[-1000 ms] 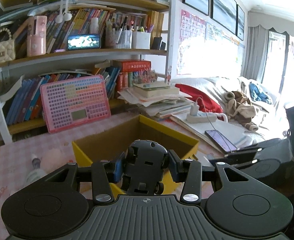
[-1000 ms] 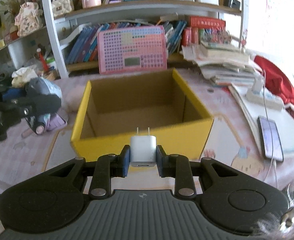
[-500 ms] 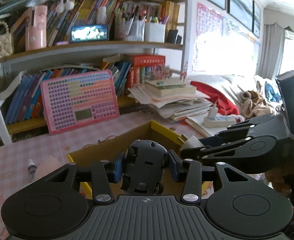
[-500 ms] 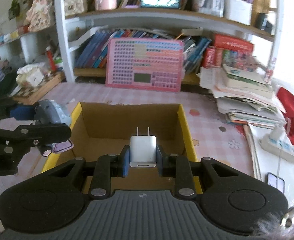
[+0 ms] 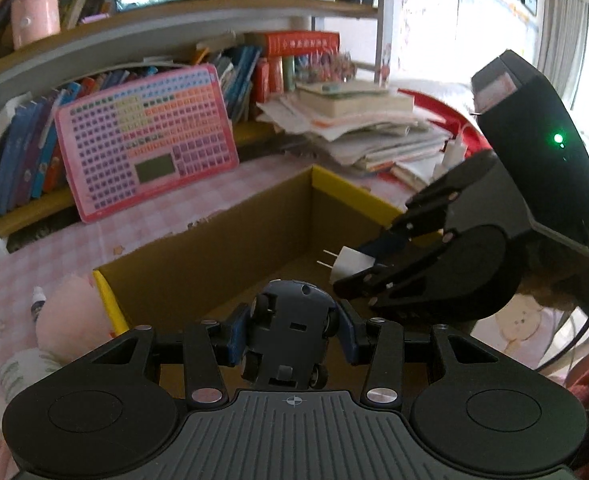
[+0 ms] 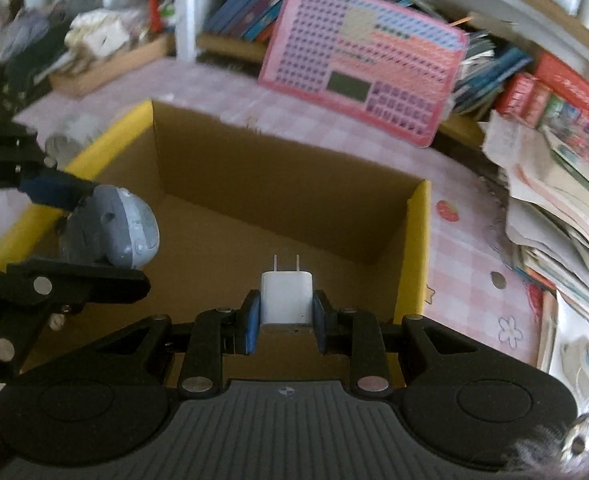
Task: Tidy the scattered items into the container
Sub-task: 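Open the left tool to drop the toy car while the right tool releases the charger into the box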
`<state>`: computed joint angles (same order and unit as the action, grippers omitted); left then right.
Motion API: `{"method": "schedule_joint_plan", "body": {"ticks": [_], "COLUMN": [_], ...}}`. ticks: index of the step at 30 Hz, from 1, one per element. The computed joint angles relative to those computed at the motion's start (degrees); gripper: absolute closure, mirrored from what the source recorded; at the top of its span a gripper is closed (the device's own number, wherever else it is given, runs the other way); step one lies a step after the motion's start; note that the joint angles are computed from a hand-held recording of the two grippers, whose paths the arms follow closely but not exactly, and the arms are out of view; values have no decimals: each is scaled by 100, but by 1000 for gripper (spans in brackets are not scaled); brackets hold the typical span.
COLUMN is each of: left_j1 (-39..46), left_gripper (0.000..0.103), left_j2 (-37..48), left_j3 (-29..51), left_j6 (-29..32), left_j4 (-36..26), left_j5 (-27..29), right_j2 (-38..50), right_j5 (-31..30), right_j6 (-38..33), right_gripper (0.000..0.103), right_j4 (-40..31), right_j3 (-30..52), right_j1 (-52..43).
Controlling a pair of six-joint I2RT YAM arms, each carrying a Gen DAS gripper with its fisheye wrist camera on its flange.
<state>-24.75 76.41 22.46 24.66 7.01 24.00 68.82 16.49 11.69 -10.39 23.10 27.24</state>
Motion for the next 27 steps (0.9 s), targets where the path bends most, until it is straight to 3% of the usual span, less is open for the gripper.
{"method": "schedule_joint_plan", "body": {"ticks": [7,19,20,22,27], "left_j1": [-193,-374,-410,-451,-450], "left_gripper": [59,59,58,57,52], "left_j2": [525,820,829,837,859], "left_j3": [147,233,235,243,275], "left_j6": [-110,-229,-237,-207,-63], "left_j4": [178,193,195,191,120], "left_j5": [-391,-708,-749,-827,-849], "right_j2": [777,1237,1237,1240,1234], "right_j5": [-611,-1044,-1041,-1106,-1074], "right_j6": [-834,-1192,-1178,-1154,-1093], "right_gripper": [78,78,77,61,60], "right_j4": [322,18,6,-32,-108], "right_j3": [165,524,530,565,575], "right_j1": [-439,-666,-655,-676,-586]}}
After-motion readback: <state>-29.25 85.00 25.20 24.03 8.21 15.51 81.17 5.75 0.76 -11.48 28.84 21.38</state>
